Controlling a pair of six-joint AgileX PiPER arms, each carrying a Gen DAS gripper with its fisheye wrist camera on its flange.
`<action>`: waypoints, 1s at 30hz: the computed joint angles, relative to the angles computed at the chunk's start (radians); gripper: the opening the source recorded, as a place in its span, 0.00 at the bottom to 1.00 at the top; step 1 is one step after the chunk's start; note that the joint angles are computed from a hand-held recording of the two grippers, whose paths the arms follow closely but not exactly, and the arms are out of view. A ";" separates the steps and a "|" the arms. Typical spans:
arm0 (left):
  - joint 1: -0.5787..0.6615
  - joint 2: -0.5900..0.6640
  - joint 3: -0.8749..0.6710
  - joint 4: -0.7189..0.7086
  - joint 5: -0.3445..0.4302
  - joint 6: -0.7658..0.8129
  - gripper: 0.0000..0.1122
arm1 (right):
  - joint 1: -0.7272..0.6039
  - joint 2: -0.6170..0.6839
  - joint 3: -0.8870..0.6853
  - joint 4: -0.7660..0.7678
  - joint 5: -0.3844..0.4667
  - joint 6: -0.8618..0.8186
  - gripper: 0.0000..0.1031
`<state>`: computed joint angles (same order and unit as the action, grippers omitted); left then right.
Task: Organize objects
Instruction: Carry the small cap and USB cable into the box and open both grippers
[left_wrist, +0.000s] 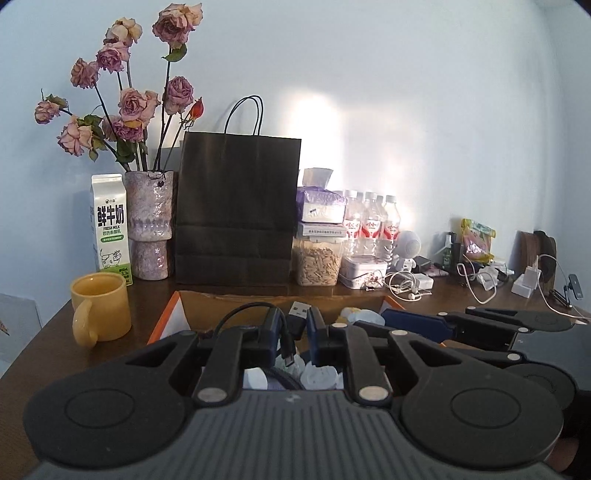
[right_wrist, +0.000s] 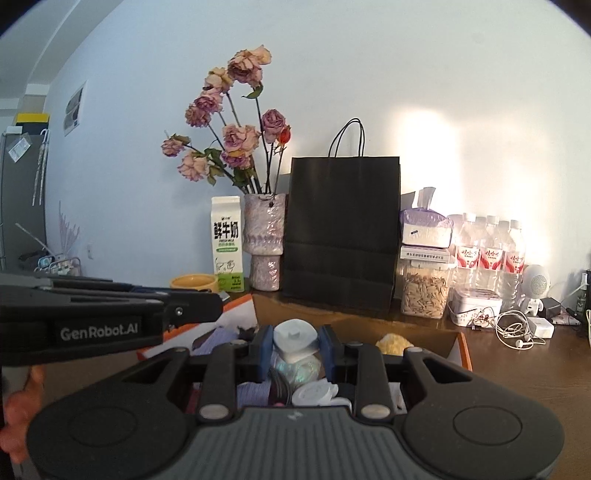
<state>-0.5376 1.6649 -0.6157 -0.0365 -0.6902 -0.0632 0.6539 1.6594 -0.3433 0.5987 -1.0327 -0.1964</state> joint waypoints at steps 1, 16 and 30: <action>0.005 0.017 -0.022 0.005 0.002 -0.004 0.14 | -0.022 0.015 -0.020 -0.016 0.006 0.006 0.25; 0.085 0.265 -0.315 0.118 0.107 -0.107 0.14 | -0.235 0.177 -0.185 -0.210 0.111 0.082 0.25; 0.097 0.276 -0.301 0.103 0.068 -0.139 0.89 | -0.231 0.206 -0.183 -0.177 0.117 0.092 0.81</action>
<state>-0.4402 1.9410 -0.9166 0.0667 -0.6219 -0.2018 0.4231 1.8655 -0.5268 0.4219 -0.9161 -0.1044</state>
